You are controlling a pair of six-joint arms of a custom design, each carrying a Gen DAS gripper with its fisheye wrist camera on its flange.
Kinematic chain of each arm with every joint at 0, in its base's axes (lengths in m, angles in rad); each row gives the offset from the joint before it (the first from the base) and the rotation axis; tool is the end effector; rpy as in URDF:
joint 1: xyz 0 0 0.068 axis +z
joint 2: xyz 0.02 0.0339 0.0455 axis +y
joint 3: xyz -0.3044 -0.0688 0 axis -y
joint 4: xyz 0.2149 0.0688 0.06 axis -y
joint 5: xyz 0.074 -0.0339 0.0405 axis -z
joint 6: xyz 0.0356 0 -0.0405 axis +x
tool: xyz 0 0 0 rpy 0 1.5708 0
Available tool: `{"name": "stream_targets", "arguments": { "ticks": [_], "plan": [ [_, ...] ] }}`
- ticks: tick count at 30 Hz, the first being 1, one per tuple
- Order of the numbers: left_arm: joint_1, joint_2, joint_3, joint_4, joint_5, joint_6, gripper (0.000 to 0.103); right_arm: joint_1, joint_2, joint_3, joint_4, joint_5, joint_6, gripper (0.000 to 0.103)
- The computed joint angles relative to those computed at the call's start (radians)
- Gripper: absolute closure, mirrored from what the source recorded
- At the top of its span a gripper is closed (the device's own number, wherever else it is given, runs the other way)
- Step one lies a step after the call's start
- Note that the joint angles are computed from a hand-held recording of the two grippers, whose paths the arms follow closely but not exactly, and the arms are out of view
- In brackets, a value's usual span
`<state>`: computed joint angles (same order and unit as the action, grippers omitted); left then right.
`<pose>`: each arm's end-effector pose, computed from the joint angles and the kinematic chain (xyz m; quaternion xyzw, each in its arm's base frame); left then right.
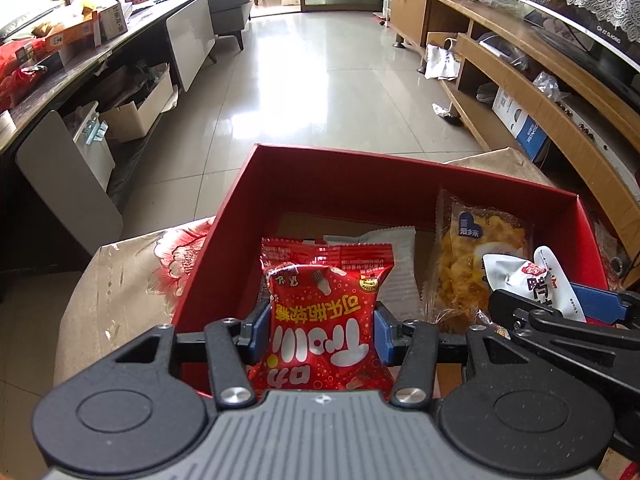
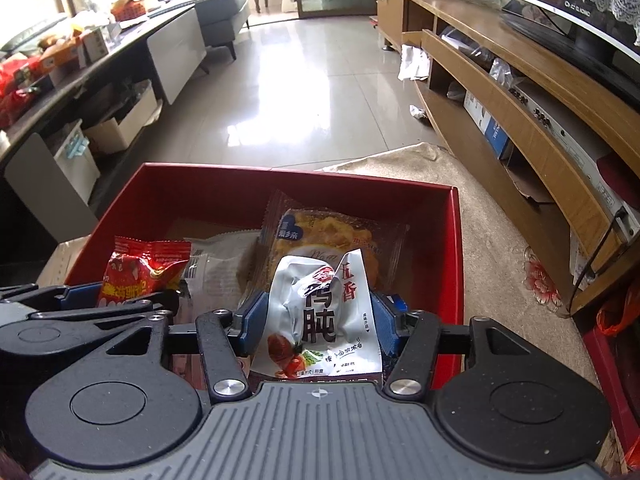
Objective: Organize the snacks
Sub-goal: 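Open left gripper dropping Trolli bag into box while right releases white packet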
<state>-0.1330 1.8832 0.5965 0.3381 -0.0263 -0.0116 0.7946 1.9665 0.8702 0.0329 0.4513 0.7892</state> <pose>0.2928 -0.0382 0.1246 0.0537 0.9504 -0.0096 0.3062 0.2496 0.2320 0.1380 0.0536 0.9436 0.0220 0.3260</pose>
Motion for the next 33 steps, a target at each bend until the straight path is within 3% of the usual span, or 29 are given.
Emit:
{"name": "stream_targets", "arguments": {
  "ticks": [13, 20, 33],
  "plan": [
    [0.026, -0.057, -0.018, -0.006, 0.026, -0.004, 0.047, 0.002, -0.041, -0.028, 0.018, 0.036, 0.002, 0.027],
    [0.041, -0.13, -0.063, -0.01, 0.059, -0.001, 0.045, 0.026, -0.106, -0.066, -0.004, 0.078, 0.023, 0.026],
    [-0.025, -0.34, -0.211, -0.076, 0.147, 0.005, 0.044, 0.117, -0.251, -0.218, -0.114, 0.156, 0.223, 0.024]
  ]
}}
